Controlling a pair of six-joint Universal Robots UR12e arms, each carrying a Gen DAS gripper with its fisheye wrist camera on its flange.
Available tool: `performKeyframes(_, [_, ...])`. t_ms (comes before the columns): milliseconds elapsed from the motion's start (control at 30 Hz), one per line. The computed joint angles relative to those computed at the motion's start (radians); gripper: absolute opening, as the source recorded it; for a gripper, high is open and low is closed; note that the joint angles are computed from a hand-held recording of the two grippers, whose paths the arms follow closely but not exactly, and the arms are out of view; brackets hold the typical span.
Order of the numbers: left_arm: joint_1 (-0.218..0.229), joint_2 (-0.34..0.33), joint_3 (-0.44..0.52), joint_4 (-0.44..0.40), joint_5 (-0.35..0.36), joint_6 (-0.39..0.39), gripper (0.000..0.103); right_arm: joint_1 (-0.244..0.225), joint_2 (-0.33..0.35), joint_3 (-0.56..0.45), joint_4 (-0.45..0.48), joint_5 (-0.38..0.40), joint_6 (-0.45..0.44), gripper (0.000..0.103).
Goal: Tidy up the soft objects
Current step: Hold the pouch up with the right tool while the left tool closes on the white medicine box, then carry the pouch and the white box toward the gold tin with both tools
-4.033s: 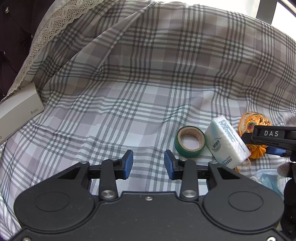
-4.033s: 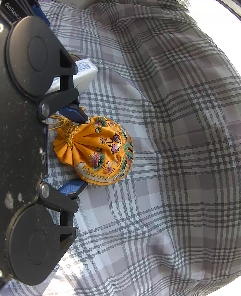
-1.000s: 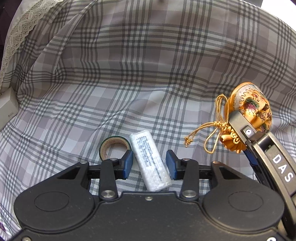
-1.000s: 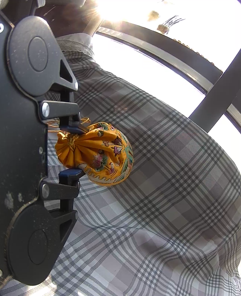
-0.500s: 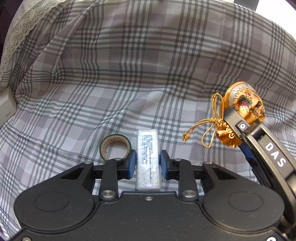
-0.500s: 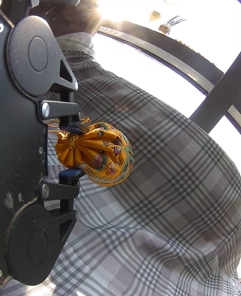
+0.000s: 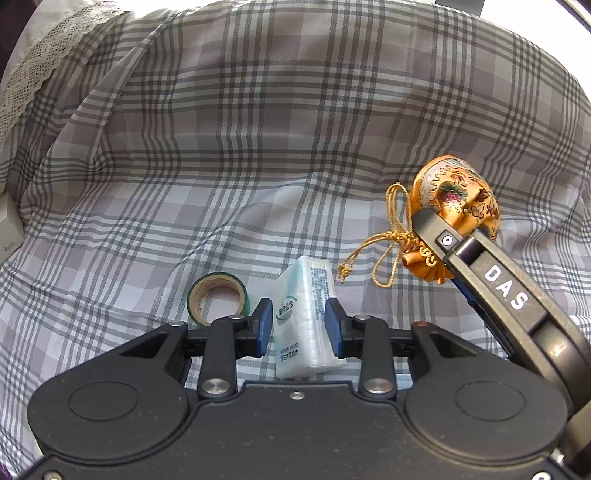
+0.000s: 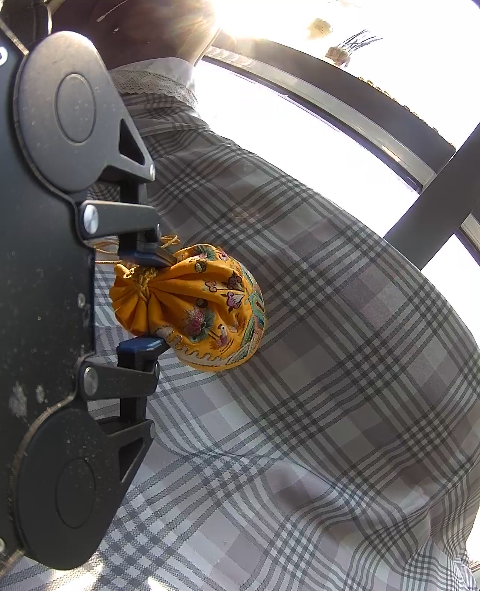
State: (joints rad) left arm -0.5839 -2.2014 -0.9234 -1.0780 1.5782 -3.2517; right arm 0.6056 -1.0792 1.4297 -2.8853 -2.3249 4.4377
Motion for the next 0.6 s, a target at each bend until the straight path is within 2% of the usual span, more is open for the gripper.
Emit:
performKeyframes(333, [-0.001,0.005,-0.006,0.002,0.015,0.002,0.035,0.0,-0.001,0.004,-0.011,0.001,-0.001,0.037])
performKeyframes(500, [-0.005,0.009,-0.015,0.016,0.088,0.003,0.035,0.0,-0.001,0.004,-0.01,0.001,-0.004,0.037])
performKeyframes(600, [0.008,0.013,-0.016,0.002,0.054,-0.009,0.035,-0.001,-0.001,0.004,-0.009,0.004,-0.004,0.037])
